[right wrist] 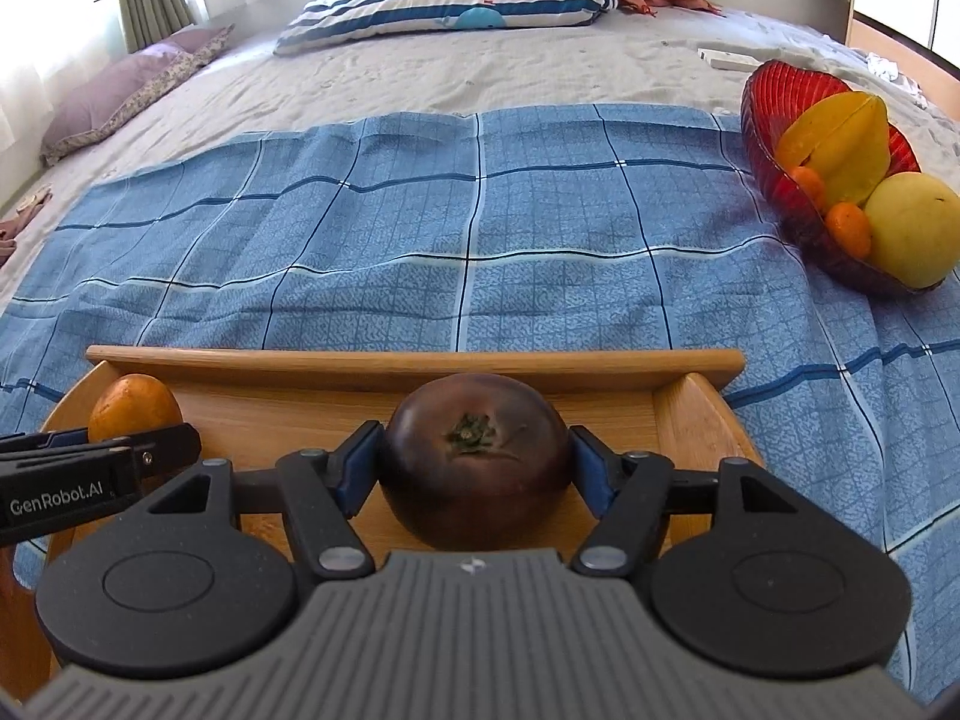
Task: Organize fruits
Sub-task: 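Carry the orange and dark purple fruit over the wooden tray, then lower both fruits onto the tray and open both grippers, then move both open grippers back to the loose fruit on the blanket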
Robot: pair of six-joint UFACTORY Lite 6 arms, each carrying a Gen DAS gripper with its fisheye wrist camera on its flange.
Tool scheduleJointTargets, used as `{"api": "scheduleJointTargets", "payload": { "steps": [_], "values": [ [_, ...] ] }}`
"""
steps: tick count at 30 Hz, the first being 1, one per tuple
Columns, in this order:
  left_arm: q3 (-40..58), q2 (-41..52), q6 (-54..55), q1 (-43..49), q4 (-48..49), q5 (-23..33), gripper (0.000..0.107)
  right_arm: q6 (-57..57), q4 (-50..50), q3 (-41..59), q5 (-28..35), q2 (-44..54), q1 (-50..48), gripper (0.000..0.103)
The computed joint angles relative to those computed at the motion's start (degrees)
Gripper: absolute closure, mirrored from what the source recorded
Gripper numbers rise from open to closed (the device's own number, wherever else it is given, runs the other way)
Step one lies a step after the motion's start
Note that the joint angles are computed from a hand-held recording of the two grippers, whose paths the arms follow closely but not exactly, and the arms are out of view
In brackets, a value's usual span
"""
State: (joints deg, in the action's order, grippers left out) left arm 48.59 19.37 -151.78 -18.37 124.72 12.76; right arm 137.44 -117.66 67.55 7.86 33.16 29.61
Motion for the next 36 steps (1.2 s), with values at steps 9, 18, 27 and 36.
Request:
{"api": "scheduleJointTargets", "payload": {
  "steps": [9, 18, 27, 36],
  "values": [
    [-0.3, -1.3, 12.2, -0.9, -12.8, 0.2, 0.042, 4.1, -4.4, -2.7, 0.2, -2.7, 0.0, 0.024],
    [-5.9, -8.4, 16.0, -2.4, -16.0, 0.9, 0.031, 17.8, -18.4, -8.2, 0.3, -7.9, 0.1, 0.018],
    [-13.3, -18.4, 23.5, -6.7, -23.2, 3.3, 0.028, 23.4, -24.0, -15.2, 1.9, -15.4, 1.6, 0.014],
    [-20.9, -30.3, 33.9, -13.9, -34.7, 7.8, 0.026, 20.1, -20.6, -22.8, 4.2, -23.5, 4.0, 0.012]
  ]
}}
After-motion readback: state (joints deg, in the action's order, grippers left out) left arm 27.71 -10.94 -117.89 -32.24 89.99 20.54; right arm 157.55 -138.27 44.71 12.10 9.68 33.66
